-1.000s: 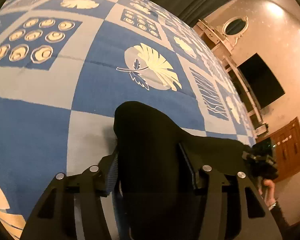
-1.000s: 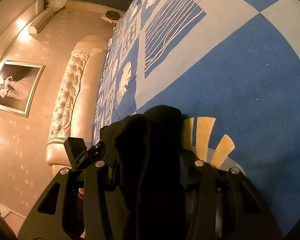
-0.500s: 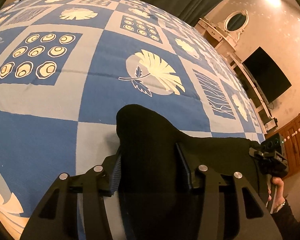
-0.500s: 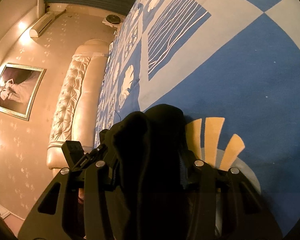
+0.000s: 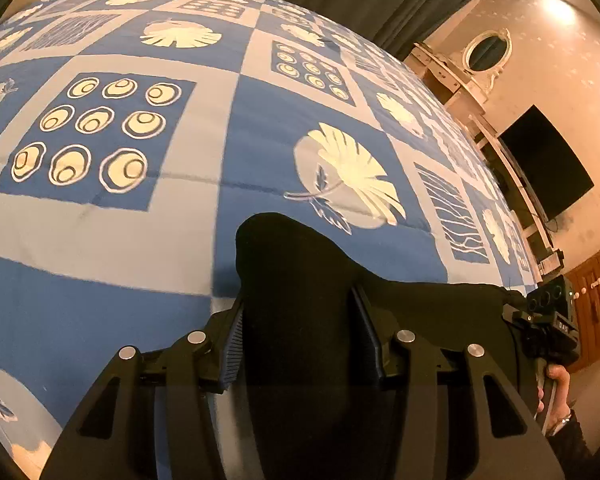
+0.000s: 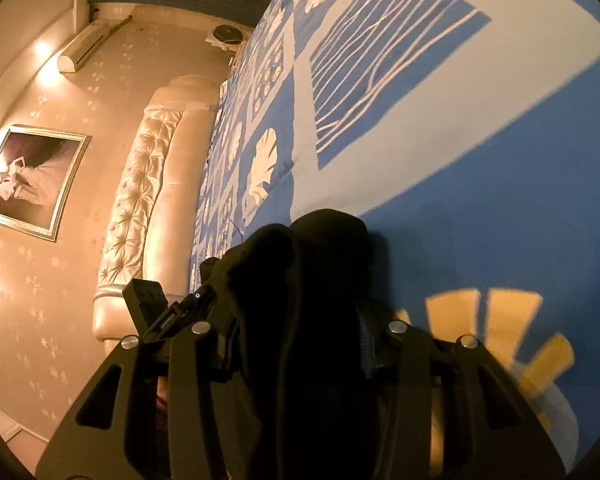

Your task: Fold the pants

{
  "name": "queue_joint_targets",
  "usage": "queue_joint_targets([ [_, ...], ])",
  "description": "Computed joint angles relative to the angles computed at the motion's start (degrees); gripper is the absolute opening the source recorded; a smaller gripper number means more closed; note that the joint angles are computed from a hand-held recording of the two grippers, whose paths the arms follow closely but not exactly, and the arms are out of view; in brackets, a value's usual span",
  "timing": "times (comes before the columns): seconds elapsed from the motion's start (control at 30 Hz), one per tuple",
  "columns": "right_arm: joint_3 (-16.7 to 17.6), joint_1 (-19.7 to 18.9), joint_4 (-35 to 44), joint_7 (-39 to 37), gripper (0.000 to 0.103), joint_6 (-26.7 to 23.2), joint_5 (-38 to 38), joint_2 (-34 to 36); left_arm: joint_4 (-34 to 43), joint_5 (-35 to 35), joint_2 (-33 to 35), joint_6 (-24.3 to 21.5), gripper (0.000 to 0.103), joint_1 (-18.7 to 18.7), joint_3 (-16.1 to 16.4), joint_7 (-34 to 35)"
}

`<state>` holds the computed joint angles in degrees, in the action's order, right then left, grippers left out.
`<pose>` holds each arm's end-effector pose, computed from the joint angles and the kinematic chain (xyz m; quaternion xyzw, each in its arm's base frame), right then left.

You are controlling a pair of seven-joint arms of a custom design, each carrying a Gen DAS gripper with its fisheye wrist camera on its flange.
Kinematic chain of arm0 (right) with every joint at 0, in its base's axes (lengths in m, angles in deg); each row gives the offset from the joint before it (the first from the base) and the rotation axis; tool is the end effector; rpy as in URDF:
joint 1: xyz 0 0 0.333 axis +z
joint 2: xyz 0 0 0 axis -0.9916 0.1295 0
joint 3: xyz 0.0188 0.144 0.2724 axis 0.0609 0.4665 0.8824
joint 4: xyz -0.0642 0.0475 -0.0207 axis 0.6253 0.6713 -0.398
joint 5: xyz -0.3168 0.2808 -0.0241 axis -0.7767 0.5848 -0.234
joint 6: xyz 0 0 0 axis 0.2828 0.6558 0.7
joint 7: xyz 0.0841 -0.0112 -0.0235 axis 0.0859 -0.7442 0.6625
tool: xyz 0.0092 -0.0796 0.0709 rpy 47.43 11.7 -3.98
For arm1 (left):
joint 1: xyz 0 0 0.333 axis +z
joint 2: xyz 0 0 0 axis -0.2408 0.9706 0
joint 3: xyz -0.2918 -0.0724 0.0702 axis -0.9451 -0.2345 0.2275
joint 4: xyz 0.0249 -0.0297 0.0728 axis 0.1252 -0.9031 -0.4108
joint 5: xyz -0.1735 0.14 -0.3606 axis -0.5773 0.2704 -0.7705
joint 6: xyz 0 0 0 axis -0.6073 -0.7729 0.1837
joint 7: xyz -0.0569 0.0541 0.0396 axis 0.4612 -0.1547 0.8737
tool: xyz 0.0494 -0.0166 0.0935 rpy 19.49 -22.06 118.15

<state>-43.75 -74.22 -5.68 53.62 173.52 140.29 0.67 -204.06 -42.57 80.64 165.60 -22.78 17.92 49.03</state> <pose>0.6588 0.2875 0.3337 -0.6425 0.5579 0.3391 0.4012 0.5590 -0.1795 0.3710 -0.8050 0.4781 -0.3383 0.0942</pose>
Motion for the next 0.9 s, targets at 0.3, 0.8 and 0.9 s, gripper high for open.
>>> queue_joint_targets([
  [0.3,1.3,1.5,6.7,3.2,0.043,0.8,-2.6,4.7,-0.2,-7.0,-0.1,-0.5,0.049,2.6,-0.8,7.1],
  [0.8,3.8,1.1,14.6,6.4,0.043,1.0,-6.3,10.8,1.6,-16.0,2.3,0.9,0.049,4.4,-1.3,16.9],
  [0.9,4.2,0.8,14.9,6.2,0.043,0.8,-6.2,11.1,1.3,-16.5,2.6,1.9,0.049,4.2,-1.2,17.7],
])
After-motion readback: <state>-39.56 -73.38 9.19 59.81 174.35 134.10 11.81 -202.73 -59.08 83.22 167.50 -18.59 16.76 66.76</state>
